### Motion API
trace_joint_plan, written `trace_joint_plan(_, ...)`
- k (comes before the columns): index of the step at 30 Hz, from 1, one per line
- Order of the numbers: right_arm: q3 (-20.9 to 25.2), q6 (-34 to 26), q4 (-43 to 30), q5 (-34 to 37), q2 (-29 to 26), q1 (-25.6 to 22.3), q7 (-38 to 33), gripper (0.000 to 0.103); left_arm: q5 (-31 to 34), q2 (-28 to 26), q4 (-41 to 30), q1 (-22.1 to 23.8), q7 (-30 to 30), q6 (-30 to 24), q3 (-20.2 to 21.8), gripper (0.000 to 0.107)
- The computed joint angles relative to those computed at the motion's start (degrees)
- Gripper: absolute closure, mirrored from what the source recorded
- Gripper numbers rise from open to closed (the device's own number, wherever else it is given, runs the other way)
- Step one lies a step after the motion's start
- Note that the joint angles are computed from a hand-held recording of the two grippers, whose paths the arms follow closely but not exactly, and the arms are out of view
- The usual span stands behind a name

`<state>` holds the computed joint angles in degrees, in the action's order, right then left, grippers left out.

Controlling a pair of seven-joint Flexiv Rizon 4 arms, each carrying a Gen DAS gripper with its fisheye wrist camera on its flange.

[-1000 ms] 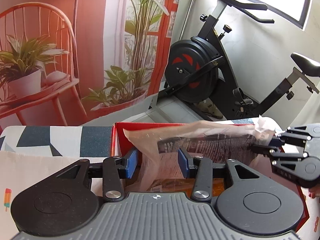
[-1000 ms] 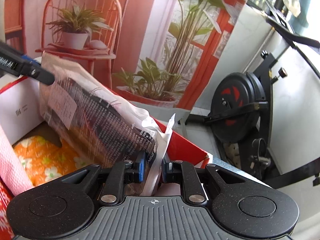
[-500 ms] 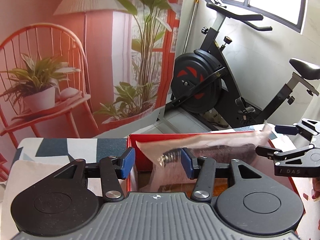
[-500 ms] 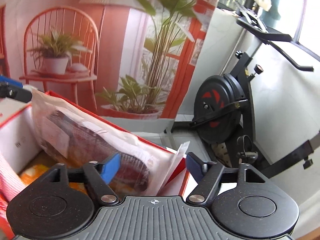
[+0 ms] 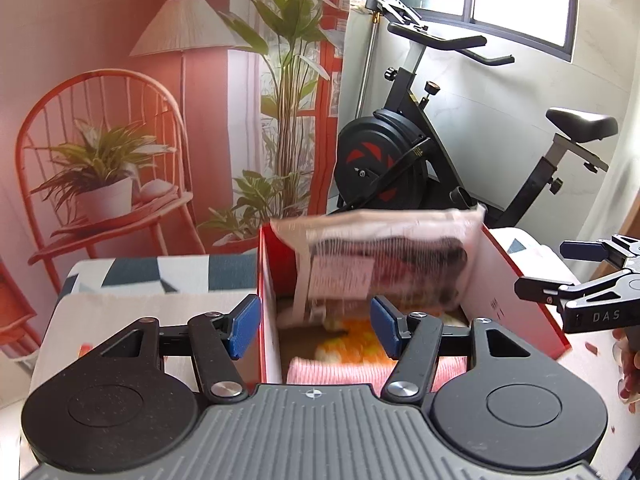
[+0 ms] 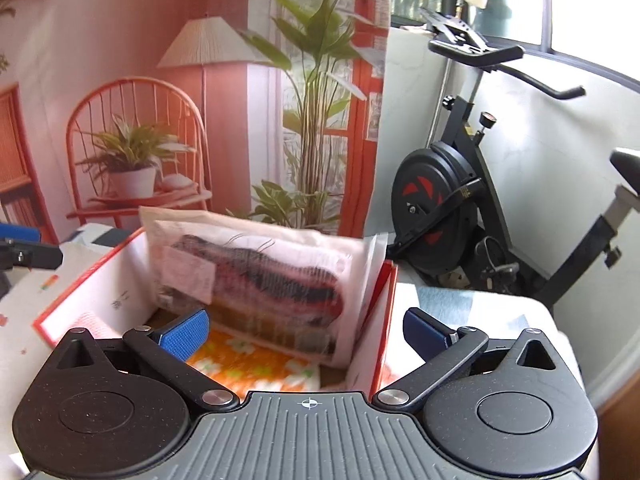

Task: Organize soft objects
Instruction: 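Lower the clear bag into the box and open both tools, then move both tools to the beige knit towel and close on it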

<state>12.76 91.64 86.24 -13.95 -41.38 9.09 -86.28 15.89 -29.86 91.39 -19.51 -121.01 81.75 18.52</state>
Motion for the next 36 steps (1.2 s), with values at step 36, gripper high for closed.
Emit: trace_joint_plan(36,-2.84,17.42,31.02,-5.53,4.34,-1.54,9.63,0.019,-3.0,5.41,28.74,-0.98,-11.02,10.43,-5.3,0.05)
